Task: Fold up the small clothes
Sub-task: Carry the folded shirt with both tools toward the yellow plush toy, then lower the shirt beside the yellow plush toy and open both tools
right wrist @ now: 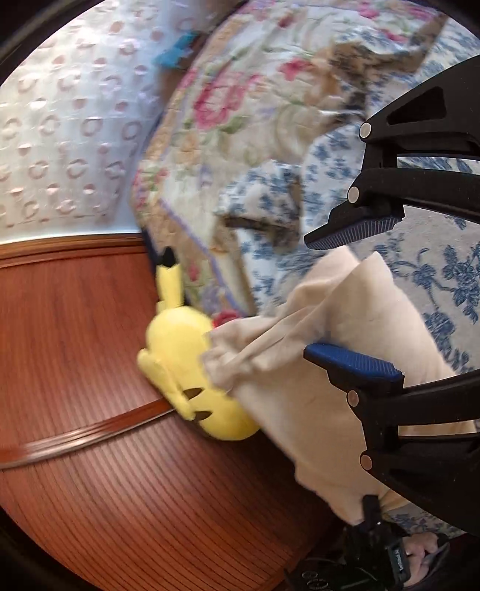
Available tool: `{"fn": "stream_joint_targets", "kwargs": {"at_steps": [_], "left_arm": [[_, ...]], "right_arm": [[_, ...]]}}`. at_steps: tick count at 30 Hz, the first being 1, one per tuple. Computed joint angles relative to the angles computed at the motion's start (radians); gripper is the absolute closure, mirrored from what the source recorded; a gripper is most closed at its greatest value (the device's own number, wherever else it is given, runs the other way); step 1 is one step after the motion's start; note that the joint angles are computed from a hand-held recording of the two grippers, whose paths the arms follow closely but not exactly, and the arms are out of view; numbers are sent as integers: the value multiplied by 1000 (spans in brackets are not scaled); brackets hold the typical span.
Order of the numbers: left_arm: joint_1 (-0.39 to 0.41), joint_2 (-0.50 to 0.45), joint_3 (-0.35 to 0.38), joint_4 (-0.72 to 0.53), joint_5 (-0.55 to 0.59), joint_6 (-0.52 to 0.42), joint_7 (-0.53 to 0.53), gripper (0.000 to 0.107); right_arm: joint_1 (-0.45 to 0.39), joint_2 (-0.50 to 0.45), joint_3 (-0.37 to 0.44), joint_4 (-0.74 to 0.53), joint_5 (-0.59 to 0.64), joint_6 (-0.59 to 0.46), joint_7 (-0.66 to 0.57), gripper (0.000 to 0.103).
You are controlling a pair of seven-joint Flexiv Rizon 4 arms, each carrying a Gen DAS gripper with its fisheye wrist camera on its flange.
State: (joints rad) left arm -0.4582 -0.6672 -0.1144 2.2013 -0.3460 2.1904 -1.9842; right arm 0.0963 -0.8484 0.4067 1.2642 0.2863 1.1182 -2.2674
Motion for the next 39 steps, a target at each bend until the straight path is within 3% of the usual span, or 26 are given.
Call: {"fn": "stream_joint_targets", "kwargs": {"at_steps": [1,3,4,10,12,14,16,17,20,24,25,27,31,34,39], "left_arm": [[-7,1,5,-1,-9,-6,4,93],[-15,2,9,-1,-20,-12,7,93],[-27,3,17,-1,-34,-15,11,93],[-105,10,58,-2,-132,-23,51,93],[-135,16,71,0,-169,-20,72,93],[-169,27,87,4,-214,-22,106,93],[-229,42,118,5,-296,-39,163,86],[-264,47,135,4,-346,-45,199,84],[-368,55,177,-7,-502,-39,330,65],[-488,53,205,-48,-708,-24,543,56],[-510,51,205,-61,-748,-11,591,37],[-532,48,193,-81,-785,28,652,25],[-580,28,164,-157,-917,109,824,21],[-577,23,123,-197,-949,139,898,21],[-572,-7,39,-296,-1037,188,1058,21]], "right_arm": [[-5,-12,7,-17,7,-28,11,51],[-31,-40,45,-83,35,-132,7,92],[-39,-51,64,-109,52,-181,-17,101],[22,-16,44,-67,109,1,-105,101],[38,-6,37,-50,112,73,-97,101],[47,-3,27,-42,95,78,-69,101],[75,8,-12,-8,61,119,-21,101],[77,13,-16,11,49,136,-4,101],[63,53,-9,89,27,196,32,89],[-8,122,66,215,32,285,24,86],[-44,142,106,257,43,314,6,84],[-129,169,195,327,62,356,-35,80],[-294,218,358,482,89,460,-101,72],[-438,235,490,581,96,514,-136,56],[-673,257,684,744,84,631,-159,42]]}}
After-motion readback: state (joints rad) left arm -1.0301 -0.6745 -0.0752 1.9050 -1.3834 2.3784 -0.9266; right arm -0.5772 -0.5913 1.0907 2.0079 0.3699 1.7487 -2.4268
